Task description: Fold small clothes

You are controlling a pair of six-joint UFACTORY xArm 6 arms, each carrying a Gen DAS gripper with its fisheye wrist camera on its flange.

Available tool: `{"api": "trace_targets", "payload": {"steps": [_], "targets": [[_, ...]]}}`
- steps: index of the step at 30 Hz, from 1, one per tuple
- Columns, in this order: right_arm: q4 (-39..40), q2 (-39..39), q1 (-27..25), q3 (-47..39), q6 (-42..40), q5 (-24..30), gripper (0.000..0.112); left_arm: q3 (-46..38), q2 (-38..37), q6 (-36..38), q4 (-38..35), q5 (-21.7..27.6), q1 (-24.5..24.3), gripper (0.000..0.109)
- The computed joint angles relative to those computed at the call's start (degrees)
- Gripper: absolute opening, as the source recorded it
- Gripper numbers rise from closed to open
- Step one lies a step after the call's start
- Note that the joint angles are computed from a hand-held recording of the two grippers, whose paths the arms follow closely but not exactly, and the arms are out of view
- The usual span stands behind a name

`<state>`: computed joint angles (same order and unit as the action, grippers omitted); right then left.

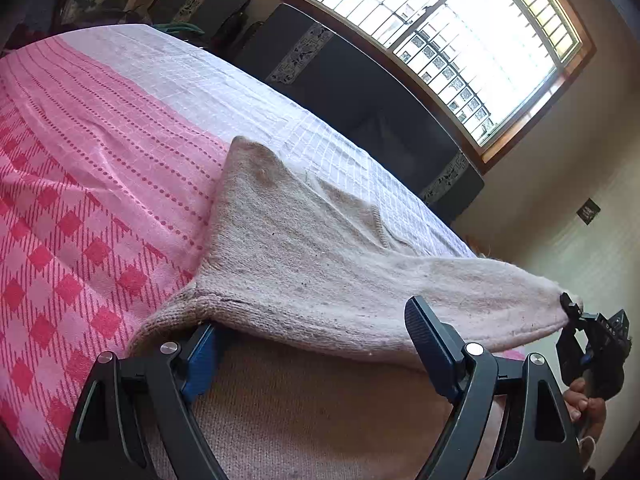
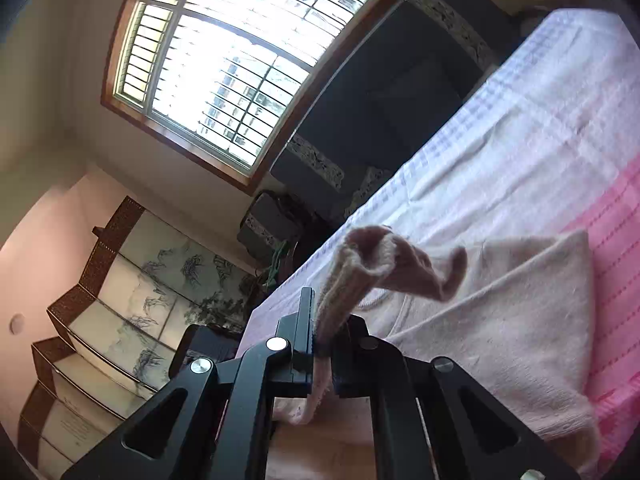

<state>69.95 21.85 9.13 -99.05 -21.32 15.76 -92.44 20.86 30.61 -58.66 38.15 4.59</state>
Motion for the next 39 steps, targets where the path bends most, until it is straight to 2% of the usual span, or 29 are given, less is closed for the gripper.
{"api": "trace_targets", "payload": {"steps": [2, 3, 5, 8, 10, 17, 20, 22, 23, 24, 26, 27, 28, 29, 31, 34, 37, 39], "targets": [[-9.33, -0.85, -1.54, 3.65, 5.96, 3.27, 0.008, 0.5, -0.3, 0.18, 0.38, -0.19, -0.11, 0.085], [-10.64, -0.71, -2.29, 5.17, 7.42, 4.96, 0.008, 0.66, -0.42, -0.01, 0.51, -0.29, -0.16, 0.085], [-6.47, -0.56, -3.96, 7.59, 6.82, 8.18, 0.008, 1.13, -0.69, -0.14, 0.76, -0.65, -0.25, 0.085], [4.55, -1.23, -4.19, 10.65, 0.79, 6.96, 0.008, 0.93, -0.79, -1.19, 2.12, -1.1, -0.66, 0.085], [6.59, -1.91, -4.02, 11.86, -0.8, 6.31, 0.008, 0.19, -0.45, -2.07, 3.06, -1.06, -0.89, 0.085], [12.95, -3.31, -6.15, 14.13, -2.6, 9.4, 0.013, -0.37, -0.13, -2.78, 3.83, -1.17, -1.18, 0.085], [19.03, -4.5, -8.05, 15.92, -4.2, 11.89, 0.023, -1.67, 0.76, -3.7, 4.49, -1.2, -1.53, 0.085], [21.17, -4.28, -9.34, 15.69, -4.29, 13.72, 0.039, -1.63, 0.74, -3.72, 4.57, -1.23, -1.53, 0.085], [21.43, -3.32, -10.31, 14.66, -3.21, 16.38, 0.055, -1.72, 0.84, -3.86, 4.78, -1.33, -1.63, 0.085], [22.26, -2.25, -11.16, 13.35, -2.96, 18.98, 0.055, -2.18, 1.24, -4.13, 5.09, -1.4, -1.75, 0.085], [19.0, -0.51, -11.29, 10.24, -1.12, 19.16, 0.055, -2.67, 1.72, -4.52, 5.51, -1.65, -2.03, 0.085], [14.35, 0.23, -10.95, 8.63, 1.31, 18.03, 0.048, -2.65, 1.74, -4.56, 5.6, -1.75, -2.09, 0.085], [9.86, 1.07, -10.79, 7.12, 3.96, 17.9, 0.036, -3.01, 2.06, -4.73, 5.77, -1.78, -2.17, 0.085], [6.79, 1.79, -10.79, 5.79, 5.61, 18.5, 0.007, -3.07, 2.13, -4.72, 5.78, -1.8, -2.19, 0.085], [4.06, 1.49, -10.02, 5.43, 4.53, 15.53, 0.008, -3.19, 2.21, -4.8, 5.86, -1.79, -2.2, 0.085], [8.76, -0.24, -9.39, 7.49, -2.05, 11.9, 0.007, -3.37, 2.38, -4.89, 6.06, -1.82, -2.23, 0.085], [4.33, 0.57, -9.46, 9.09, 1.36, 12.29, 0.008, -3.57, 2.59, -5.02, 6.26, -1.87, -2.27, 0.085], [7.66, 1.24, -10.48, 9.05, 0.85, 15.95, 0.008, -3.85, 2.83, -5.2, 6.51, -1.91, -2.33, 0.085]]}}
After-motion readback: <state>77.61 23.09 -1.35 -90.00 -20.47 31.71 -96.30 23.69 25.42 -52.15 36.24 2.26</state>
